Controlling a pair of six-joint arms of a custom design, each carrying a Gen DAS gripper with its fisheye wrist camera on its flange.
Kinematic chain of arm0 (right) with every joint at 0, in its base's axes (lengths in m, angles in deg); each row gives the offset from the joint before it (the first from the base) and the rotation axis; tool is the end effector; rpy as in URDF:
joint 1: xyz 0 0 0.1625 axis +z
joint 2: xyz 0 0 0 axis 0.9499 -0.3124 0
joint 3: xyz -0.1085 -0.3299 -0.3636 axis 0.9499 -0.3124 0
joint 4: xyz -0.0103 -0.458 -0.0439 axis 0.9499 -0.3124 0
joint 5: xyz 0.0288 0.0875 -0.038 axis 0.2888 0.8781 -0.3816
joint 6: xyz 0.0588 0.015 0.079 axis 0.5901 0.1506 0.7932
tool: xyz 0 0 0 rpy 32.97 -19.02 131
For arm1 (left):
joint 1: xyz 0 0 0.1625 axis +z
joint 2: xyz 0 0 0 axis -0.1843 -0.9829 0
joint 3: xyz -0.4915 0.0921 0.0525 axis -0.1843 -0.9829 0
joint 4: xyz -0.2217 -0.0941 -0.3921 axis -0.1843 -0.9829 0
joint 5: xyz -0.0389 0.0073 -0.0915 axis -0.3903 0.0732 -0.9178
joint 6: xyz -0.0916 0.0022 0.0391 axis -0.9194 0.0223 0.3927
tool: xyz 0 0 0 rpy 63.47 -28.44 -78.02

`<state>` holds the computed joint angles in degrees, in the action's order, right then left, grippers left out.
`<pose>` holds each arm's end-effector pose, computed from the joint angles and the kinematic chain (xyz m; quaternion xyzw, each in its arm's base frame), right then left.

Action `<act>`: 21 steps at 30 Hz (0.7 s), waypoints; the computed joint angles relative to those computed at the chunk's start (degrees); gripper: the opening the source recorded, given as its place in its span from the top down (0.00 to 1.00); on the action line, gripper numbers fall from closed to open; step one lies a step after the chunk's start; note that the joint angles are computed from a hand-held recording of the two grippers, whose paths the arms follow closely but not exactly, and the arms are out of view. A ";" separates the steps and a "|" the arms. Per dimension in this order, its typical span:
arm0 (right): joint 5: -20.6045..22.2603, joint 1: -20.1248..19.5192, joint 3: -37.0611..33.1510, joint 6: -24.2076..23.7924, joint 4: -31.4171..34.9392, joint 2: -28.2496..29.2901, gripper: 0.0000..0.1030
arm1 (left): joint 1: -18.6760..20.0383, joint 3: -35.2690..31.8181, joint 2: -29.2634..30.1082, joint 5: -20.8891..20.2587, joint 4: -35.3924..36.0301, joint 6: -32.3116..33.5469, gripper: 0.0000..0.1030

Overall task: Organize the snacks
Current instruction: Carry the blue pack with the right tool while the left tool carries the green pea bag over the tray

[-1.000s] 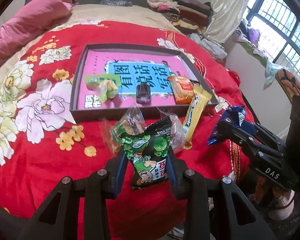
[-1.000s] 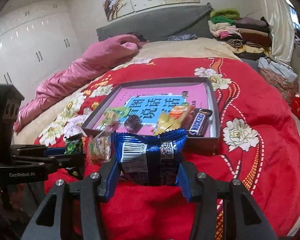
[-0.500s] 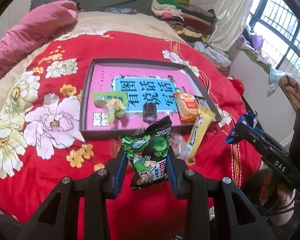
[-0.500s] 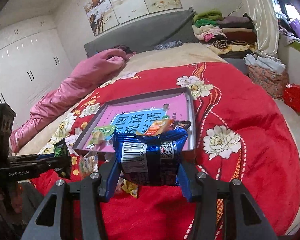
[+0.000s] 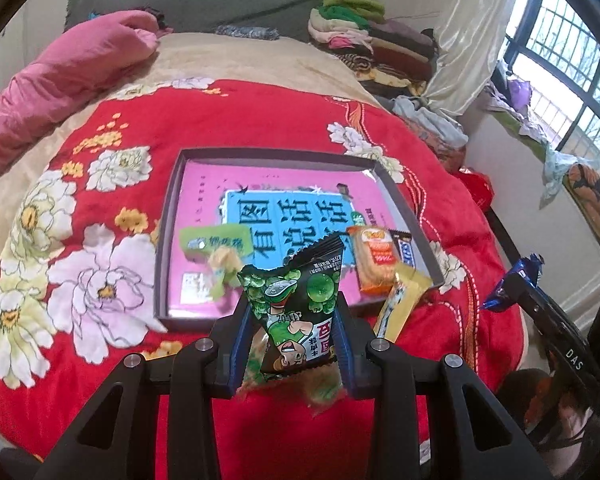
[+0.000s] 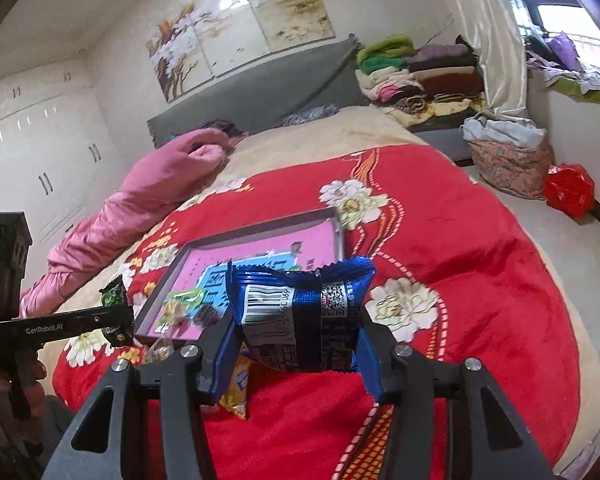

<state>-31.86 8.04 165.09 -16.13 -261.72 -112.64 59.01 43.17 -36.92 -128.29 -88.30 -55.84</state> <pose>0.0283 -0.5884 0.2652 0.1898 -0.8797 0.3997 0.1743 -0.2745 -0.6127 0.0498 0.1161 0.9153 -0.2964 0.2469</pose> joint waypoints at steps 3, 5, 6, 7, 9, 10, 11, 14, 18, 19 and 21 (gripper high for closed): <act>0.18 -0.26 0.02 0.46 -0.62 -0.33 0.50 | -0.12 -1.40 0.68 -0.04 0.87 0.72 0.63; 0.34 -0.34 -0.07 0.51 -0.91 -0.50 0.50 | -0.25 -2.13 1.07 0.06 1.43 1.09 0.63; 0.58 -0.38 -0.06 0.47 -1.16 -0.54 0.50 | -0.22 -2.40 1.21 0.00 1.50 1.30 0.63; 0.85 -0.39 -0.07 0.43 -1.29 -0.57 0.50 | -0.24 -2.77 1.42 -0.05 1.60 1.60 0.63; 1.04 -0.43 -0.18 0.11 -1.43 -0.54 0.50 | -0.24 -3.46 1.75 0.03 1.96 1.84 0.63; 1.02 -0.38 -0.18 -0.16 -1.59 -0.49 0.50 | -0.17 -3.71 1.83 -0.32 1.87 1.90 0.63; 1.19 -0.39 -0.18 -0.39 -1.58 -0.50 0.50 | -0.20 -3.83 1.90 -0.38 1.85 1.85 0.63; 1.63 -0.37 -0.33 -0.97 -1.54 -0.38 0.50 | -0.25 -4.26 2.27 0.07 1.71 2.39 0.63; 1.96 -0.32 -0.60 -1.43 -1.49 -0.12 0.50 | 0.04 -4.60 2.53 0.23 1.83 2.32 0.63; 1.98 -0.34 -0.82 -1.37 -1.21 0.01 0.50 | 0.08 -4.49 2.53 0.40 1.67 2.33 0.63; 1.64 -0.29 -1.25 -1.35 -0.75 0.32 0.50 | 0.21 -4.42 2.50 0.43 1.65 2.03 0.63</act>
